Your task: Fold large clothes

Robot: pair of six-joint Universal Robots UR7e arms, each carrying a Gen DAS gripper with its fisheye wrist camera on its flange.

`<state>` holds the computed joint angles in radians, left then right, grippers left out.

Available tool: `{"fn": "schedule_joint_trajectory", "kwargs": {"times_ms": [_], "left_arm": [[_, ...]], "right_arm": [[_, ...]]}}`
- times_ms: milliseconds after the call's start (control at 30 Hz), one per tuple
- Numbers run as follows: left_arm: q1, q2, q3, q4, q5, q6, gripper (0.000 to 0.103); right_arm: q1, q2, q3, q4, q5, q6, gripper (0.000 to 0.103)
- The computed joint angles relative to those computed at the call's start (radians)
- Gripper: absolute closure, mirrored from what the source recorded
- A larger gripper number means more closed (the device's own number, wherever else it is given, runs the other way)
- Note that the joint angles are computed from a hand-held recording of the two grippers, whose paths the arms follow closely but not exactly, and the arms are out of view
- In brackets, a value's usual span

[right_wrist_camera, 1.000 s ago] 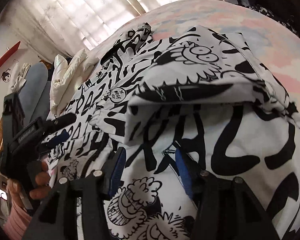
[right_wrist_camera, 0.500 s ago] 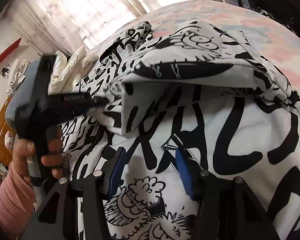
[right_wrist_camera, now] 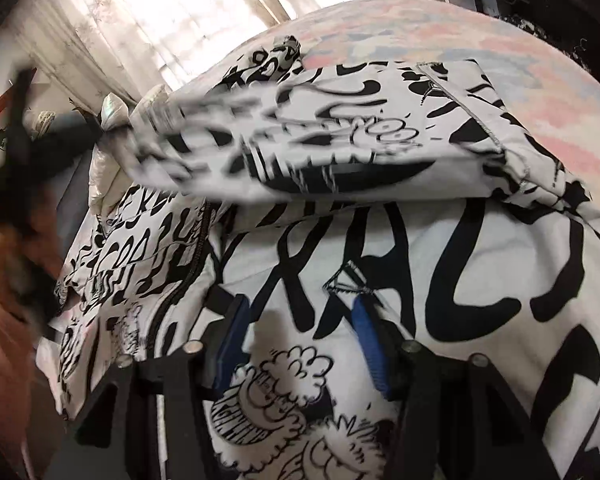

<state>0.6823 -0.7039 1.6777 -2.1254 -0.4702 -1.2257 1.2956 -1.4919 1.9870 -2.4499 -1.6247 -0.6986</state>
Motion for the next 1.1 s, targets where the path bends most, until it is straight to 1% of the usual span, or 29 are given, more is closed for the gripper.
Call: {"fn": "schedule_joint_trajectory", "kwargs": {"times_ms": [33, 67, 100, 133, 200, 233, 267, 333, 367, 433, 533, 600, 633, 667, 700, 733, 767, 800, 833, 867, 900, 933, 967, 1000, 1033, 1067, 1100], "left_arm": [[0.021, -0.001, 0.007, 0.035, -0.04, -0.028, 0.089], [0.031, -0.006, 0.025, 0.028, -0.068, -0.034, 0.086], [0.039, -0.01, 0.052, -0.021, -0.091, -0.02, 0.084], [0.041, -0.019, 0.087, -0.088, -0.097, -0.008, 0.078], [0.037, -0.035, 0.124, -0.164, -0.086, -0.003, 0.059], [0.038, -0.042, 0.138, -0.214, -0.086, 0.018, 0.038], [0.039, -0.047, 0.15, -0.267, -0.084, 0.043, 0.029], [0.041, -0.042, 0.149, -0.323, -0.082, 0.09, 0.029], [0.044, -0.037, 0.142, -0.334, -0.084, 0.11, 0.029], [0.064, -0.025, 0.115, -0.331, -0.106, 0.141, 0.029], [0.099, -0.002, 0.069, -0.327, -0.162, 0.17, 0.029], [0.111, 0.01, 0.057, -0.342, -0.177, 0.181, 0.03], [0.113, 0.016, 0.052, -0.345, -0.171, 0.185, 0.034], [0.115, 0.024, 0.04, -0.341, -0.164, 0.19, 0.042], [0.118, 0.03, 0.03, -0.337, -0.16, 0.198, 0.049], [0.12, 0.036, 0.016, -0.325, -0.156, 0.206, 0.065], [0.124, 0.043, 0.0, -0.316, -0.158, 0.225, 0.074], [0.126, 0.049, -0.017, -0.287, -0.154, 0.222, 0.075], [0.125, 0.057, -0.042, -0.251, -0.138, 0.219, 0.079], [0.122, 0.061, -0.054, -0.235, -0.121, 0.221, 0.09], [0.116, 0.066, -0.066, -0.225, -0.089, 0.231, 0.09], [0.109, 0.069, -0.074, -0.233, -0.054, 0.247, 0.091], [0.102, 0.073, -0.074, -0.273, -0.017, 0.271, 0.095], [0.099, 0.077, -0.07, -0.316, 0.004, 0.294, 0.095], [0.102, 0.085, -0.079, -0.319, 0.023, 0.293, 0.095], [0.107, 0.09, -0.092, -0.283, 0.026, 0.268, 0.095], [0.115, 0.097, -0.111, -0.216, 0.027, 0.223, 0.095]], "right_arm": [[0.0, -0.004, -0.007, 0.017, 0.0, 0.003, 0.037], [0.004, -0.008, -0.024, 0.055, -0.003, 0.015, 0.036], [0.007, -0.012, -0.042, 0.091, 0.001, 0.026, 0.036], [0.008, -0.013, -0.057, 0.117, 0.005, 0.032, 0.036], [0.021, -0.009, -0.11, 0.158, -0.002, 0.05, 0.036], [0.029, -0.002, -0.137, 0.163, -0.008, 0.058, 0.036], [0.036, 0.009, -0.166, 0.162, -0.012, 0.067, 0.035], [0.046, 0.045, -0.233, 0.147, -0.022, 0.1, 0.028], [0.049, 0.068, -0.268, 0.138, -0.032, 0.119, 0.027], [0.051, 0.147, -0.37, 0.11, -0.068, 0.172, 0.026], [0.051, 0.271, -0.524, 0.135, -0.113, 0.245, 0.026], [0.044, 0.36, -0.64, 0.186, -0.139, 0.295, 0.026], [0.04, 0.402, -0.692, 0.21, -0.151, 0.321, 0.026], [0.031, 0.451, -0.757, 0.252, -0.147, 0.357, 0.026], [0.022, 0.478, -0.79, 0.279, -0.134, 0.375, 0.026], [0.016, 0.5, -0.812, 0.292, -0.125, 0.393, 0.026], [0.012, 0.516, -0.825, 0.292, -0.12, 0.396, 0.026], [0.014, 0.524, -0.823, 0.275, -0.124, 0.381, 0.027], [0.021, 0.524, -0.808, 0.24, -0.134, 0.347, 0.052], [0.033, 0.522, -0.799, 0.226, -0.153, 0.306, 0.08], [0.047, 0.516, -0.783, 0.194, -0.184, 0.276, 0.094], [0.053, 0.504, -0.757, 0.137, -0.188, 0.25, 0.097], [0.056, 0.477, -0.71, 0.046, -0.154, 0.199, 0.099], [0.054, 0.464, -0.685, -0.004, -0.134, 0.181, 0.099], [0.055, 0.462, -0.669, -0.049, -0.147, 0.169, 0.099], [0.056, 0.476, -0.677, -0.053, -0.183, 0.164, 0.099], [0.057, 0.497, -0.694, -0.036, -0.227, 0.164, 0.099]]}}
